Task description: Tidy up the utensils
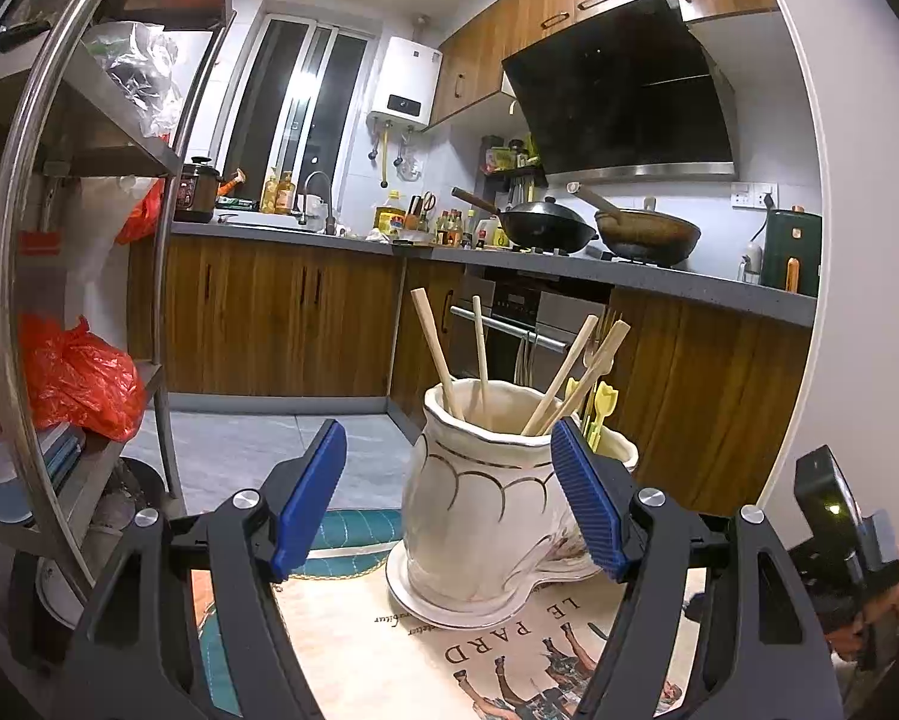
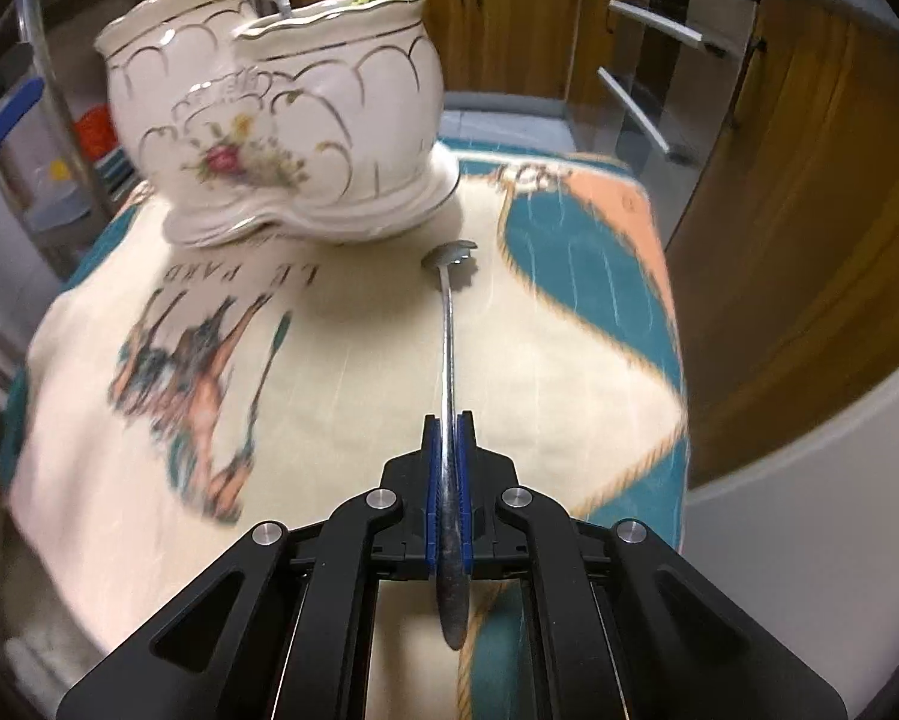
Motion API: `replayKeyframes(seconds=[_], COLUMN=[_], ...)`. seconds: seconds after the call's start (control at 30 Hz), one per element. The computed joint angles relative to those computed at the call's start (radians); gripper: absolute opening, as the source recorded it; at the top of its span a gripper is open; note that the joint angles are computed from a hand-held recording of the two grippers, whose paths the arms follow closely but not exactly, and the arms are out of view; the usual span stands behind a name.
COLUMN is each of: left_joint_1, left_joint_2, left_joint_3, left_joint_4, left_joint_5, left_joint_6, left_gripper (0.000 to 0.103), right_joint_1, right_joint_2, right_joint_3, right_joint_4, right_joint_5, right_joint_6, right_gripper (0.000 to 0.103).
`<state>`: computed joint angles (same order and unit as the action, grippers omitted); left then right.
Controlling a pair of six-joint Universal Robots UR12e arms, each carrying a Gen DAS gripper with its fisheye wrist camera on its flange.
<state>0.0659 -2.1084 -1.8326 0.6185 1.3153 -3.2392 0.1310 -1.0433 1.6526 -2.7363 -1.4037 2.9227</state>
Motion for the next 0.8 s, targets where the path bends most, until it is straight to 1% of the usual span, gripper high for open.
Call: replayKeyframes(seconds=[0.03,0.1,0.2,0.27,0.43,0.5,0.57,0.6,0.63,0.67,0.73,0.77,0.8], left_joint_1=[-0.001,-0.001,-0.003,-0.004,-0.006,-0.008,-0.009,-0.009,-0.009,-0.009,-0.009,-0.01,-0.01], left_joint_2=[0.0,-0.001,-0.002,-0.002,-0.003,-0.005,-0.005,-0.005,-0.005,-0.005,-0.005,-0.006,-0.006], left_joint_3=[0.001,0.002,0.004,0.003,0.003,0.005,0.006,0.006,0.005,0.006,0.006,0.007,0.007], left_joint_4=[-0.004,-0.011,-0.017,-0.017,-0.024,-0.025,-0.025,-0.025,-0.026,-0.027,-0.026,-0.024,-0.024], left_joint_5=[-0.001,-0.003,-0.005,-0.004,0.0,0.003,0.002,0.003,0.003,0.005,0.006,0.007,0.008], left_joint_6=[0.0,0.002,0.009,0.019,0.039,0.043,0.041,0.04,0.043,0.044,0.044,0.043,0.043], left_gripper=[0.07,0.07,0.07,0.07,0.07,0.07,0.07,0.07,0.07,0.07,0.07,0.07,0.07], right_joint_1=[-0.001,0.001,0.005,0.005,0.01,0.014,0.016,0.015,0.015,0.016,0.017,0.016,0.011], right_joint_2=[-0.001,0.006,0.033,0.05,0.085,0.096,0.102,0.102,0.1,0.095,0.077,0.068,0.056], right_joint_3=[-0.002,-0.012,-0.05,-0.074,-0.122,-0.136,-0.142,-0.144,-0.141,-0.133,-0.093,-0.075,-0.05], right_joint_4=[0.004,-0.003,-0.002,0.0,-0.001,-0.01,-0.012,-0.005,-0.008,-0.021,-0.099,-0.13,-0.182], right_joint_5=[0.003,-0.003,-0.008,-0.002,0.001,-0.004,0.001,0.007,0.009,0.005,0.0,0.006,0.026], right_joint_6=[0.002,0.008,0.022,0.04,0.04,0.031,0.018,0.015,0.013,0.008,0.0,0.0,0.003], right_gripper=[0.007,0.011,0.014,0.022,0.022,0.021,0.01,0.007,0.004,0.004,0.004,0.004,0.004])
